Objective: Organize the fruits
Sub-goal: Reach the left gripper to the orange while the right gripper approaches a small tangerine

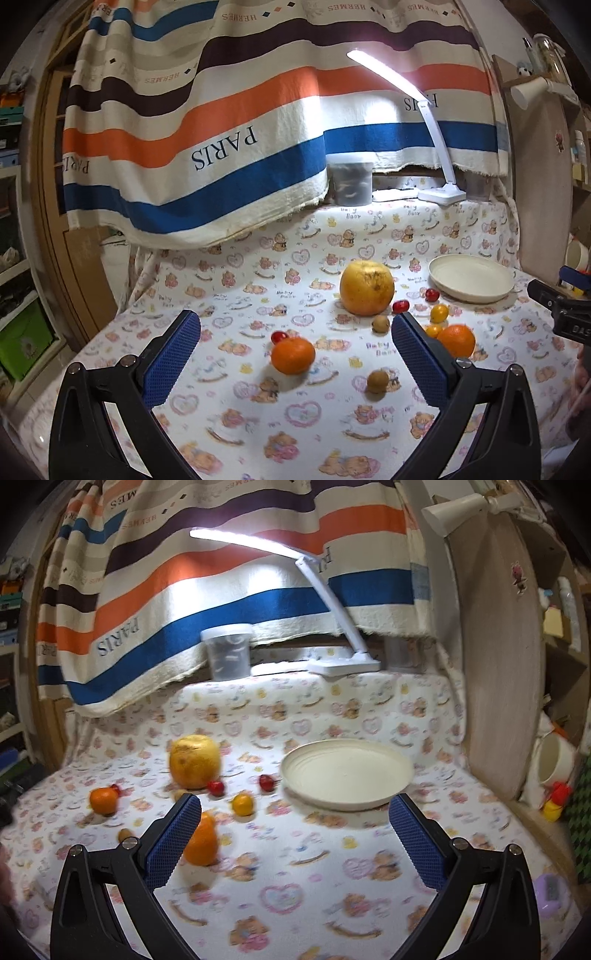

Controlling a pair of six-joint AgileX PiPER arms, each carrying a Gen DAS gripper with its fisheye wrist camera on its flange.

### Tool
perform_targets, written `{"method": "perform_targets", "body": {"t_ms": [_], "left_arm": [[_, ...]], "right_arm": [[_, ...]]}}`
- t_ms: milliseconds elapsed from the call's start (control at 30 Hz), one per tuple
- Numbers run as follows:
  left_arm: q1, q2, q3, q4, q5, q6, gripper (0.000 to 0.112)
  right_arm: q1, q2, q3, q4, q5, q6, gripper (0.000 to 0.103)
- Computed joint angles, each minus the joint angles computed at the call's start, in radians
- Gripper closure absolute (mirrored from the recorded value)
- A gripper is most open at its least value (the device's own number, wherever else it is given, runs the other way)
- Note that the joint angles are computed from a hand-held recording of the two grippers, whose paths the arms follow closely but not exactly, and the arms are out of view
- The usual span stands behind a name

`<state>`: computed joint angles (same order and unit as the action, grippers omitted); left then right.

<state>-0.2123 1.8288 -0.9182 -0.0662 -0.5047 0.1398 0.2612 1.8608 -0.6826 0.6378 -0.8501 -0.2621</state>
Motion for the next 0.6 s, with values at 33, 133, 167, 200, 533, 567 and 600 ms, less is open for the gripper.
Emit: {"method": "perform_targets", "body": {"t_ms": [33,133,167,200,533,567,600], "left_arm": [[0.012,-0.006,-0.022,0.040,0.026,-0.034,0.009],[0.020,-0.001,-0.128,0.035,0.128,-0.019,0.009],[0.024,0.008,-0.183,0.065,0.178,-0.043,0.009],[0.022,0.019,-0.230,0.061,0.223,-0.040,0.009],[0.082,0.171,-0.552,-0.449,0.696,0.385,0.010],[0.083,0.198,-0.573,-0.350,0.712,0.293,0.012],[0.080,0.221,-0.596,-0.273,0.736,0.206,0.014]], "right_arm": [[-0.003,-0.020,-0.016,0.047,0.031,-0.060,0.001],[-0.035,-0.091,-0.068,0.137,0.149,-0.186,0.001],[-0.051,-0.112,-0.090,0.147,0.193,-0.214,0.001],[-0.066,-0.139,-0.118,0.165,0.243,-0.257,0.001],[-0.086,-0.070,-0.419,0.207,0.508,-0.375,0.001],[-0.075,-0.044,-0.444,0.252,0.505,-0.425,0.001],[-0.066,-0.014,-0.476,0.299,0.508,-0.480,0.001]]}}
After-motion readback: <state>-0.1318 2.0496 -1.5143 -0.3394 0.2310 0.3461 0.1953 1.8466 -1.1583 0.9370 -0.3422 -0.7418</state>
